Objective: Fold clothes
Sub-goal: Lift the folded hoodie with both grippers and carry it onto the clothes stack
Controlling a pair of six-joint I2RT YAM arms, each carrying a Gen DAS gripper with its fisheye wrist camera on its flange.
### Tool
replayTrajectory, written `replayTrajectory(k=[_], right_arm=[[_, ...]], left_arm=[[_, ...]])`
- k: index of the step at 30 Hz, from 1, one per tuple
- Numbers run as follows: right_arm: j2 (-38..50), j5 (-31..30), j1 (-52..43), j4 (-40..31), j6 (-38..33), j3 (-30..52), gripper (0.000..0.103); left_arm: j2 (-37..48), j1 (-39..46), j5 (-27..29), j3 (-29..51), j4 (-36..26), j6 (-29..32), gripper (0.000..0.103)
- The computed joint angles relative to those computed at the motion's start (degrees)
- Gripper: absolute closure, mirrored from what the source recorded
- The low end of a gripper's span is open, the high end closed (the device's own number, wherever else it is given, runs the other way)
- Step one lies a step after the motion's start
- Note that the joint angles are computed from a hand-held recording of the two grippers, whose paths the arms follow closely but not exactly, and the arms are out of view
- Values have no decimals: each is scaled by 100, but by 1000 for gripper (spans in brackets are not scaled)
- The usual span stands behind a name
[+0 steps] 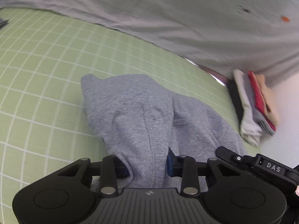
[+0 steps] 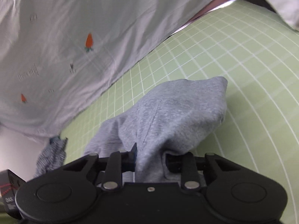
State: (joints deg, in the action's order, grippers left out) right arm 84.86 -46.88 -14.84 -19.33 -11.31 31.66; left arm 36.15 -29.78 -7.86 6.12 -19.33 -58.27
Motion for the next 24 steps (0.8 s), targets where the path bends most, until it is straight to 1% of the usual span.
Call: replayTrajectory(k=[1, 3, 4, 5, 6, 7, 8, 10, 12, 14, 15, 17, 18, 19, 22, 23, 24], right_arm=[[-136, -150, -426, -333, -260, -20, 77], [-251, -369, -1354, -998, -925, 80, 77], [-259, -469, -1803, -1341, -1183, 191, 77], [-219, -560, -2241, -1678, -1450, 339, 77], [-112, -642, -2649, -1983, -1724, 539, 77], [16, -718, -3034, -2268, -1971, 757, 77], [160, -788, -3394, -2532, -2183, 991, 77], [558, -927, -3981, -2936, -2480, 1550, 77], [1188, -1099, -4379, -3276, -2617, 2316, 77], [1966, -1345, -4609, -3630, -2606, 3289, 77], [2378, -1488, -4669, -3822, -2542, 3834, 77], [3172, -1766, -4665, -4163, -2213, 4967, 77], [3566, -1907, -4644, -4335, -2009, 5575, 77], [3934, -2047, -4569, -4438, -1720, 6187, 77], [5106, -2473, -4350, -4839, -798, 8252, 77], [5420, -2627, -4261, -4826, -373, 8864, 77], [5668, -2777, -4163, -4610, 151, 9345, 77]], left_arm=[[117, -142, 15, -15, 257, 21, 67], [613, -262, 285, 156, 694, 230, 67], [981, -407, 377, 270, 1024, 190, 67], [1331, -562, 415, 444, 1213, 118, 67], [1758, -621, 619, 615, 1612, 219, 67], [2253, -781, 666, 843, 1969, 258, 67], [2742, -960, 646, 1061, 2376, 293, 67], [3646, -1228, 696, 1593, 3002, 259, 68], [4444, -1432, 810, 2185, 3467, 247, 68], [5167, -1496, 980, 2946, 3655, 252, 68], [5518, -1497, 1024, 3386, 3665, 253, 69], [6240, -1438, 1205, 4466, 3443, 299, 69], [6577, -1349, 1360, 5092, 3184, 330, 69], [6909, -1322, 1325, 5809, 2764, 308, 69], [7938, -1147, 1509, 7968, 1619, 660, 70], [8301, -1045, 1627, 8688, 1426, 883, 70], [8670, -928, 1811, 9408, 1290, 1092, 70]])
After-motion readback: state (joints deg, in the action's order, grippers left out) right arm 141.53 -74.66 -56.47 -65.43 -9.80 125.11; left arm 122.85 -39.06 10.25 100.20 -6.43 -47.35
